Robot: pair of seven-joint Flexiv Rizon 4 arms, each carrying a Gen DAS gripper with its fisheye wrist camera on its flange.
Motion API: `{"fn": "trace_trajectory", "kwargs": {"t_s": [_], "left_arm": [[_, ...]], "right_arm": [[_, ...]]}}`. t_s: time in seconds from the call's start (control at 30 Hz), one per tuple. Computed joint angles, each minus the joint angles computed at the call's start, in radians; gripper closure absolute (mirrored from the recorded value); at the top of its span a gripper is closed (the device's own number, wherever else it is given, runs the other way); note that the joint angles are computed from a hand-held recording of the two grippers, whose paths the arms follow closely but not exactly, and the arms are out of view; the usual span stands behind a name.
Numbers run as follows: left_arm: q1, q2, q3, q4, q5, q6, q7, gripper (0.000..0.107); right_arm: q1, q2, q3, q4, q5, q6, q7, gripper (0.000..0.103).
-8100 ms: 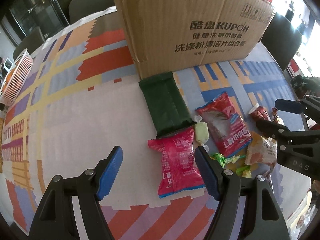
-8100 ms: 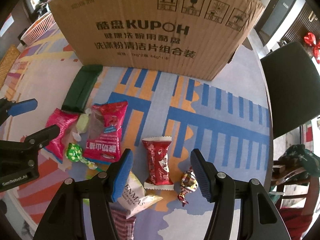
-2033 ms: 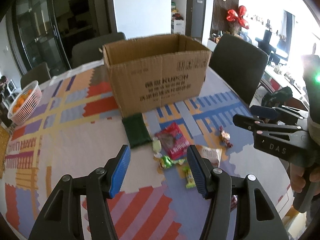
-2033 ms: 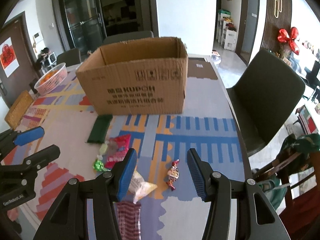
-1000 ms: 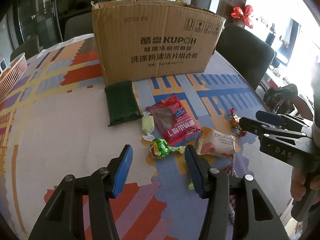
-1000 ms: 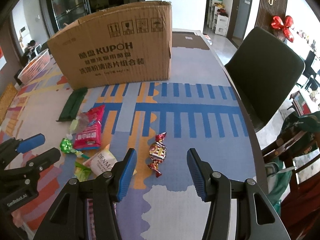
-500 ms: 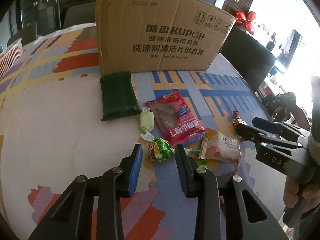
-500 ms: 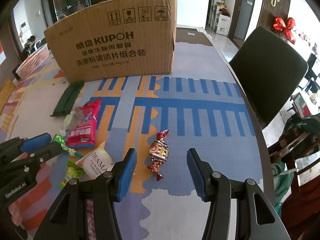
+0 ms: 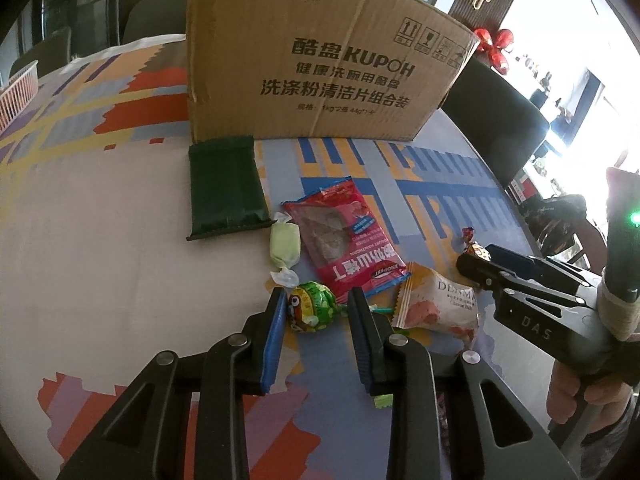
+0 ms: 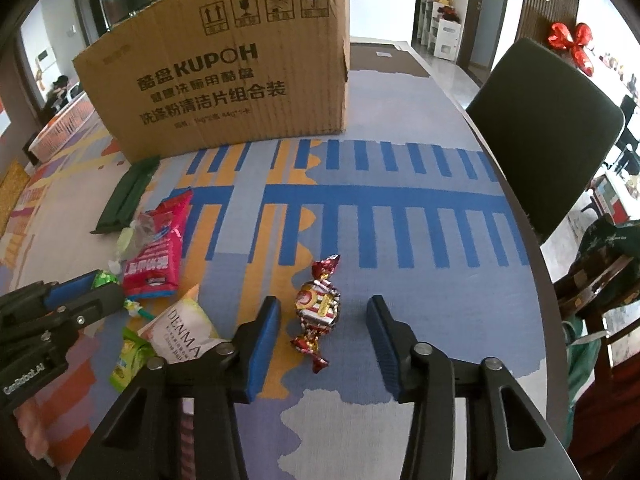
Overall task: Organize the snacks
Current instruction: 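Grasp the green lollipop with the left gripper while the right gripper grasps the twist-wrapped candy, then carry the lollipop and wrapped candy up over the open cardboard box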
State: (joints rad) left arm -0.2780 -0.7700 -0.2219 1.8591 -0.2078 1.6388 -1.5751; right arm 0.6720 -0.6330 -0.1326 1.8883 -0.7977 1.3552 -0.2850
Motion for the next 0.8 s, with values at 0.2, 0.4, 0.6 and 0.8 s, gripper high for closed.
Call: {"fn": "trace_trajectory", "kwargs": {"t_s": [0.2,0.4,0.6,0.8], "left_arm": [[0.002,0.004,-0.002,0.006,-0.002,0.002,-0.008,0.077],[-0.016,0.022,0.019,0.018,0.003,0.015,-0.018,0.081],[-0.02,0.049,0.022,0.037,0.011,0.03,-0.022,0.081],[-0.055,0.09,0.066,0.062,0.015,0.059,-0.043,0.081]], "right_arm": [[-0.002,0.001,0.01,-0.003,-0.004,-0.006,-0.02,0.08],[0.014,0.016,-0.012,0.012,-0.022,0.009,0.008,0.081],[0.042,0.058,-0.056,0.041,-0.102,0.038,0.082,0.081],[0.042,0.098,-0.067,0.051,-0.227,0.05,0.165,0.081]]}}
